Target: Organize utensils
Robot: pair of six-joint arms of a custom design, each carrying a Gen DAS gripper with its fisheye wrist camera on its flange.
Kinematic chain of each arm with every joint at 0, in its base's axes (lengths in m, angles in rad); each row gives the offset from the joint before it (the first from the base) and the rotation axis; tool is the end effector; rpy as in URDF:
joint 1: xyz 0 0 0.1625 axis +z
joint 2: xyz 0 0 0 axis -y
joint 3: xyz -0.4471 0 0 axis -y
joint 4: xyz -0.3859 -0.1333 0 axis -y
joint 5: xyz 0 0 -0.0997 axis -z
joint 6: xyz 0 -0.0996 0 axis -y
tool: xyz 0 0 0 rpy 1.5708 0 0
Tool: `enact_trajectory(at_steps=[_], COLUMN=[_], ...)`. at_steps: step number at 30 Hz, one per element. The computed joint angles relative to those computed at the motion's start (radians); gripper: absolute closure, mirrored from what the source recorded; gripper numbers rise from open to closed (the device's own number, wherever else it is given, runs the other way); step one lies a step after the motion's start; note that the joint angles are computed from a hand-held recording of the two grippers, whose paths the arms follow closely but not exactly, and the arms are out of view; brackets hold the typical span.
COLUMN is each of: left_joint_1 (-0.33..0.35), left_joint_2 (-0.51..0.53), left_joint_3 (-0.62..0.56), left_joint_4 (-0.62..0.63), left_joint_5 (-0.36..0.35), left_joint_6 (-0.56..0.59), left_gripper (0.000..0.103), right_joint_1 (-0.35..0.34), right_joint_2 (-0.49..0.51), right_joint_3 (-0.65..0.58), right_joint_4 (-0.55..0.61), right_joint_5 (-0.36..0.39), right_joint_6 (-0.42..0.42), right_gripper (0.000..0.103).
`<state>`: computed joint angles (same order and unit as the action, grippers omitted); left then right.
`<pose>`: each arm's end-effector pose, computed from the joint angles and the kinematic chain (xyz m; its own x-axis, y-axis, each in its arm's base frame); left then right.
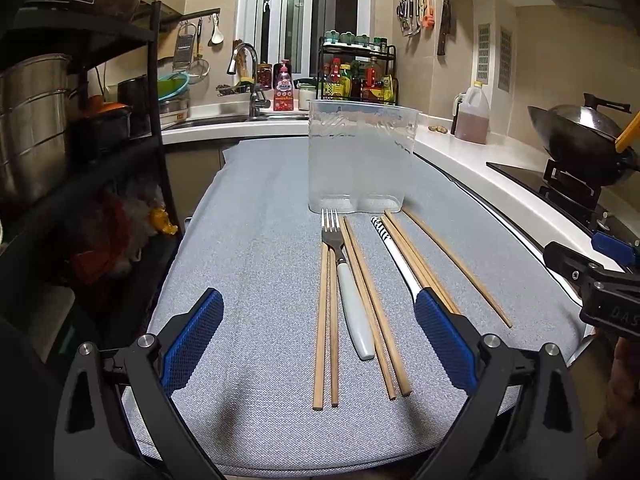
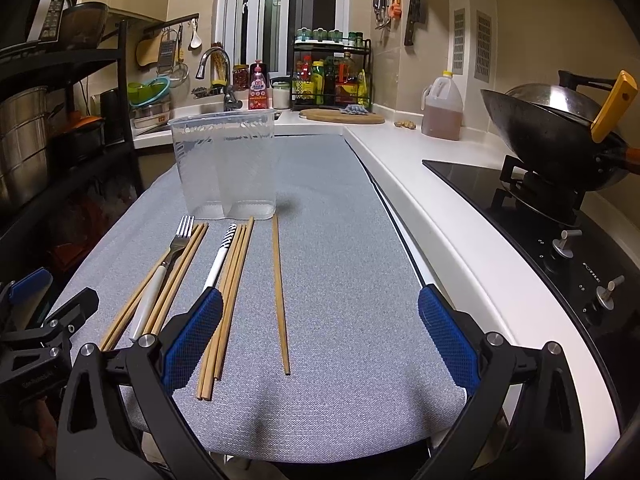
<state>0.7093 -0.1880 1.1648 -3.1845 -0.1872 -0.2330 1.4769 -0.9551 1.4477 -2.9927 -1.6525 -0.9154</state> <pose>-0.4158 -0.6615 -0.0293 -0.6902 -0.3538 -0.6312 0.4632 0.4542 -0.7610 0.0555 -0.7459 0.3655 -0.6455 -0.3757 0.6650 -0.7476 0.4888 -0.4496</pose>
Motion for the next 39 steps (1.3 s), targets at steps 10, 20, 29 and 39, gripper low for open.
enact_trajectory(at_steps=[10, 20, 29, 39], left_joint_1=[-0.001, -0.002, -0.004, -0.003], left_joint_2=[0.004, 0.006, 0.015, 0.019], left_joint_3=[-0.005, -0.008, -0.022, -0.032], left_joint_4=[-0.008, -0.012, -0.037, -0.035], left_joint_5=[-0.001, 0.000, 0.000, 0.001], left_joint_6=[0.012, 0.018, 0.052, 0.054], left_gripper=[0.009, 0.009, 0.009, 0.010], right_joint_1=[0.000, 0.000, 0.000, 0.001], right_joint_2=[-0.001, -0.002, -0.003, -0.002], right_joint_3=[0.001, 0.008, 0.011, 0.013], right_joint_4=[0.000, -0.007, -0.012, -0.022], right_joint_5=[0.000, 0.002, 0.003, 0.005], right_joint_6=[-0.001, -0.004, -0.006, -0.016], right_gripper=[0.007, 0.007, 0.007, 0.007])
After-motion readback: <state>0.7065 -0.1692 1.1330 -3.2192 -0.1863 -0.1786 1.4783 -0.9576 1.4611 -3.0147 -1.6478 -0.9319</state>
